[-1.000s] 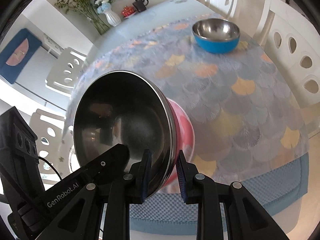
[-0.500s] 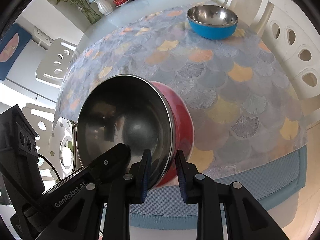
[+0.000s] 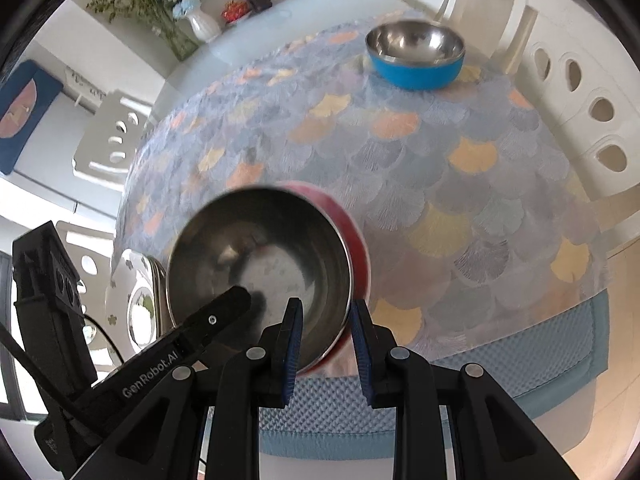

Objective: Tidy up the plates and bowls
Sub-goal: 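Open both tools and release the nested steel bowl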

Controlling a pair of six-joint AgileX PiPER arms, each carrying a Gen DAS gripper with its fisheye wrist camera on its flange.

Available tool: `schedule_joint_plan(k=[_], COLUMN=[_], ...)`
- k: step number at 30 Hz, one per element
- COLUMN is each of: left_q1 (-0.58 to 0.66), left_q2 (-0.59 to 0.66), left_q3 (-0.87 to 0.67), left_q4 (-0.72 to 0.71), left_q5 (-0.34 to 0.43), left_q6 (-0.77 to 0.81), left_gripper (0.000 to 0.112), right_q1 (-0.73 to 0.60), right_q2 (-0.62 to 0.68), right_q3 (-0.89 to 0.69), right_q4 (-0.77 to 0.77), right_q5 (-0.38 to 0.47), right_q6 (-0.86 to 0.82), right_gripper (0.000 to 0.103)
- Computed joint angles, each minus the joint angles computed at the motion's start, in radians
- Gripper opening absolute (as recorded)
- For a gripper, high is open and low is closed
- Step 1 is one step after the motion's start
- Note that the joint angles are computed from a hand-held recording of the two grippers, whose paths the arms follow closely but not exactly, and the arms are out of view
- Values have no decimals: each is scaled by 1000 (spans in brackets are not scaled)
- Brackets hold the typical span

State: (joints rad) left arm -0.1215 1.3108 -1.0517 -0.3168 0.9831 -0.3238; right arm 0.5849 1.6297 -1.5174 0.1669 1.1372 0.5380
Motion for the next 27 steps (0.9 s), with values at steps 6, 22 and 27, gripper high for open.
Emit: schedule_joint_plan(k=[6, 22, 27], left_q1=[19, 11, 22], left_q2=[14, 39, 57], left_q3=[-30, -134, -85], left_q4=[36, 113, 125], left_q5=[49, 112, 77], left_q6=[-4, 15, 14], left_gripper=[32, 33, 32], right_q1=[-24, -57, -84], right_q2=[-26, -23, -19], right_q3=[-14, -5, 9], right_q4=[-5, 34, 59], right_q5=[-9, -15, -15], right_q6=[6, -29, -47], right_gripper=[23, 23, 24])
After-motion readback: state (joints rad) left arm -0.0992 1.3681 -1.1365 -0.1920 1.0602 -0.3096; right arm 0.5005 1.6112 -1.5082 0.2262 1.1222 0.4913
